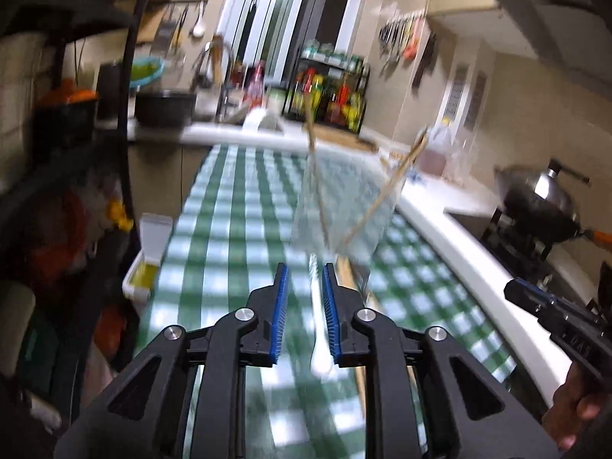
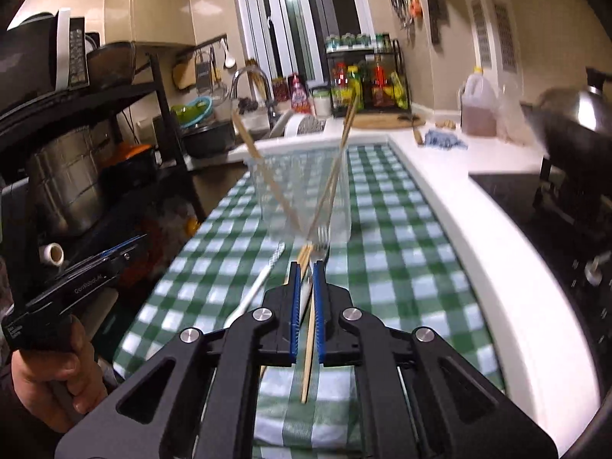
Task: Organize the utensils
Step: 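Open the right gripper over the container while the left gripper drops its chopstick inside, then grasp another wooden chopstick with the right gripper while the left gripper grasps the white spoon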
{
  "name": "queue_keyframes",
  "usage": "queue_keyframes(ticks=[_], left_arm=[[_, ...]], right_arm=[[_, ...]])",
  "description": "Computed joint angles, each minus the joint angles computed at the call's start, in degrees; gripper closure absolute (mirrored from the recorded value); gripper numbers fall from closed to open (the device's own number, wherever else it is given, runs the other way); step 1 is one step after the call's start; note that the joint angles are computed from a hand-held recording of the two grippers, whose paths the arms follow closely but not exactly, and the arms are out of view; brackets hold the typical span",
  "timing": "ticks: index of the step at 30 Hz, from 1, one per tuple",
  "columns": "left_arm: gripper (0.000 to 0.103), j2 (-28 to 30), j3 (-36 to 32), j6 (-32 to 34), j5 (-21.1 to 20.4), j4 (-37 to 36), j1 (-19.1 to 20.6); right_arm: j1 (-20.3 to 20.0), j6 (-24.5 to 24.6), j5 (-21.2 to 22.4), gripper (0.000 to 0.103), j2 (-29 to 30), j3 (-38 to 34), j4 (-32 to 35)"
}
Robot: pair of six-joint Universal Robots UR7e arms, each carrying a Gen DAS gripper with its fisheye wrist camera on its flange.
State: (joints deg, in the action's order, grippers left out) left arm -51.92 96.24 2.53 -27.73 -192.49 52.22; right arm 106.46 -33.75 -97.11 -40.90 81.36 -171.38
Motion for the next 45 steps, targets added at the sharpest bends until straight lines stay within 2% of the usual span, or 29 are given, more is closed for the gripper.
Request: queue_keyframes(ticks=[5,9,13,17,18,25,27,29,30,32,35,37,42,45], left_arm=[[0.085,0.2,0.9,-1.6,0.1,3.1,0.7],[0.085,-1.0,2.0,-8.5,-1.8,8.9,1.9],[0.085,-1.0,2.3,-9.7,-2.0,9.7,2.1],[0.085,-0.8,2.2,-11.0,-1.9,11.0,2.4],[0.085,-0.8,2.1,-11.6,-2.0,11.8,2.5],[0.085,0.1,1.2,-14.7,-2.8,16.9,3.2],[0.085,0.5,0.9,-15.1,-2.4,17.9,3.3],[0.084,0.9,0.5,-15.5,-2.2,18.9,3.4],[0.082,1.1,0.4,-16.0,-1.9,19.5,3.5],[0.065,1.3,0.2,-16.5,-1.4,20.0,3.7],[0.056,2.1,-0.6,-17.8,-0.7,21.9,4.1],[0.045,2.6,-1.1,-18.8,0.0,23.5,4.3],[0.044,4.0,-2.4,-19.4,0.9,24.8,4.6],[0.044,5.6,-3.3,-17.2,3.1,24.3,4.3]], right_arm=[[-1.6,-0.4,-1.8,0.093,1.7,2.1,0.7],[-2.2,0.1,-3.0,0.093,3.6,1.6,1.9],[-2.5,-0.1,-4.0,0.088,4.9,1.5,1.6],[-2.6,-0.7,-5.1,0.077,5.4,1.4,1.6],[-2.6,-0.9,-5.6,0.077,5.6,1.4,1.5],[-2.6,-1.9,-7.6,0.078,5.8,2.2,0.3],[-2.6,-2.2,-7.9,0.082,5.8,2.4,-0.2],[-2.5,-2.6,-8.7,0.095,6.0,2.7,-1.6],[-2.5,-2.6,-8.8,0.098,6.0,2.7,-1.8],[-2.7,-2.2,-8.7,0.098,5.7,2.7,-1.4],[-2.7,-1.7,-9.6,0.098,5.4,3.4,-4.0],[-2.8,-1.6,-10.0,0.098,5.2,3.5,-4.3],[-3.5,-1.1,-10.1,0.098,4.9,3.8,-4.0],[-3.5,-1.7,-10.2,0.098,5.0,3.9,-4.5]])
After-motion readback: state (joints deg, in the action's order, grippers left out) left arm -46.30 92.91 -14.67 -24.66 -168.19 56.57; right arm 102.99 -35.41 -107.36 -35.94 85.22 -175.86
